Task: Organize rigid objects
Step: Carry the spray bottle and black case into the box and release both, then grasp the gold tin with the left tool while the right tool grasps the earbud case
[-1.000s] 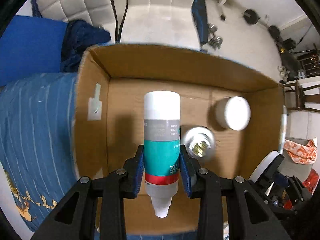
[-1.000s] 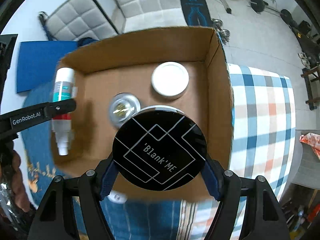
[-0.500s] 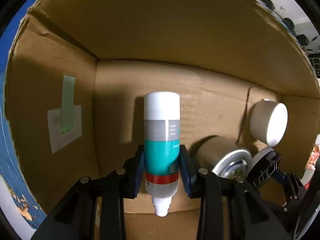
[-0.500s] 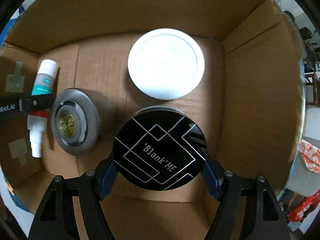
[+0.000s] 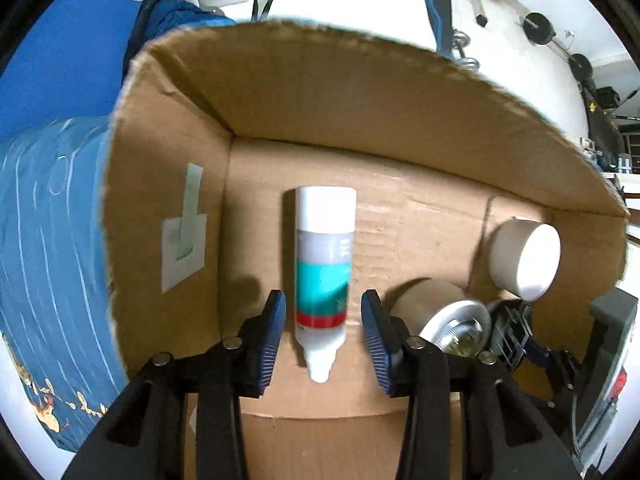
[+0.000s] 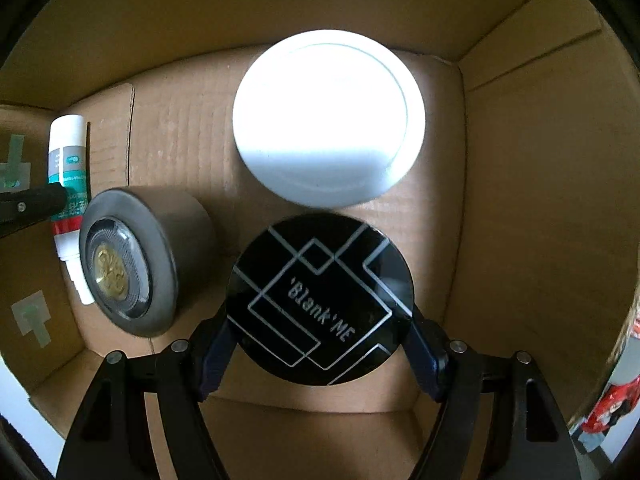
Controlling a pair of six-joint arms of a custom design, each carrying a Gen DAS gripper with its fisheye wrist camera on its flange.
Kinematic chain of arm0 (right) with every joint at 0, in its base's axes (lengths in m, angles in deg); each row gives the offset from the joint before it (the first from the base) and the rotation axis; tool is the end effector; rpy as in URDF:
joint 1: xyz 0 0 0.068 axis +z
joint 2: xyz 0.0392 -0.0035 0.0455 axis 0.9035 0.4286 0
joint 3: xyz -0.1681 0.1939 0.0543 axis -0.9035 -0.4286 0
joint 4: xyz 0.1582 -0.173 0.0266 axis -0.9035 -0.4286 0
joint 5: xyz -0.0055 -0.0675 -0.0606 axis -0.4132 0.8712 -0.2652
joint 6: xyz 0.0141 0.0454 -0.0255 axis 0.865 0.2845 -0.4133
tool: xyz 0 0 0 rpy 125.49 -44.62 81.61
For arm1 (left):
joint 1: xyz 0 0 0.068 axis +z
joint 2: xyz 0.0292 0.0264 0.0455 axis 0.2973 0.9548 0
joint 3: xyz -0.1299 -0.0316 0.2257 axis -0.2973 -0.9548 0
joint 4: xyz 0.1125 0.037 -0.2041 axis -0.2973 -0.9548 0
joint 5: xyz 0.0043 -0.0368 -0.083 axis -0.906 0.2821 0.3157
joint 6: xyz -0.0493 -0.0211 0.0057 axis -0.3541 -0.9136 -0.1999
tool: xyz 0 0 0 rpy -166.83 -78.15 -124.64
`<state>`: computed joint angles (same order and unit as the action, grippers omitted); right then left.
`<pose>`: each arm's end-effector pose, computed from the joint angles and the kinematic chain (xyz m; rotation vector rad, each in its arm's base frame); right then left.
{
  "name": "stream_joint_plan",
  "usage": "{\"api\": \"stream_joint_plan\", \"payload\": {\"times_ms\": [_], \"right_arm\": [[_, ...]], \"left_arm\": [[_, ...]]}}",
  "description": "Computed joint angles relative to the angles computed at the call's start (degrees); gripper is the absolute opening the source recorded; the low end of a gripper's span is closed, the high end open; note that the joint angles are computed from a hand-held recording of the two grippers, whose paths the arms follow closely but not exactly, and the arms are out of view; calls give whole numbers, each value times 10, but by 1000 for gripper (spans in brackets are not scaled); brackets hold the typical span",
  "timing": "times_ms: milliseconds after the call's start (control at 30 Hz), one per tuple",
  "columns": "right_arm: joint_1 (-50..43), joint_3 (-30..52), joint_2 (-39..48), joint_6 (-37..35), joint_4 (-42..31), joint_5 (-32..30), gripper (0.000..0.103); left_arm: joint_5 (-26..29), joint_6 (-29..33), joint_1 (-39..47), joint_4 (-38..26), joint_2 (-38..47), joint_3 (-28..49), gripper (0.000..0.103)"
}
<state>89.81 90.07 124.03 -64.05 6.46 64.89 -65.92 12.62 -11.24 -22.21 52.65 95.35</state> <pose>0.3449 0.1620 0.0777 0.5568 -2.8831 0.0837 0.2979 -0.1704 0.1482 0.7067 -2.9330 0.2701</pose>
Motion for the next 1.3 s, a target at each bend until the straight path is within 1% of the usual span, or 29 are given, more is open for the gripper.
{"api": "stream_joint_plan", "payload": {"times_ms": [33, 167, 200, 233, 267, 300, 367, 433, 467, 533, 600, 667, 700, 900, 933, 1000, 1033, 1167, 1300], "right_arm": [[0, -6, -8, -1, -2, 1, 77], [5, -16, -38, -2, -13, 11, 79], [6, -19, -47, -2, -15, 11, 80], [8, -24, -61, -1, -19, 10, 82], [9, -34, -74, -2, -18, 10, 85], [10, -46, -91, -2, -17, 9, 86], [12, -64, -119, 1, -19, 5, 93], [13, -82, -152, 6, -22, 0, 98], [14, -90, -167, 9, -22, 0, 103], [11, -127, -209, 10, -12, -7, 103], [11, -155, -252, 17, -13, -11, 103], [13, -185, -295, 18, -9, -13, 103], [16, -199, -314, 20, -7, -9, 103], [27, -220, -416, 21, -34, -12, 103], [32, -239, -432, 24, -23, -10, 103], [40, -255, -477, 28, -30, -10, 103], [30, -288, -501, 17, -15, -11, 103], [31, -302, -569, 21, -42, -21, 103], [37, -305, -631, 27, -67, -14, 103]], "left_arm": [[-3, -2, -3, -4, -10, -3, 42], [-21, -7, -21, -29, -44, -7, 44], [-27, -22, -39, -40, -43, 8, 44], [-32, -27, -47, -45, -52, 6, 48], [-39, -35, -58, -48, -65, 0, 57], [-45, -37, -62, -49, -75, -7, 62], [-64, -47, -84, -59, -96, -9, 79], [-75, -66, -103, -58, -106, -21, 85], [-80, -77, -113, -59, -118, -27, 85], [-91, -102, -133, -61, -148, -43, 86], [-114, -128, -157, -76, -169, -45, 86], [-138, -150, -180, -107, -180, -22, 86], [-148, -167, -196, -129, -177, 3, 86], [-221, -252, -284, -207, -206, 45, 86], [-231, -268, -300, -218, -204, 56, 86], [-249, -295, -330, -243, -208, 75, 86], [-257, -310, -347, -260, -206, 92, 86], [-293, -365, -413, -333, -188, 162, 86], [-316, -412, -461, -394, -170, 226, 86]]}}
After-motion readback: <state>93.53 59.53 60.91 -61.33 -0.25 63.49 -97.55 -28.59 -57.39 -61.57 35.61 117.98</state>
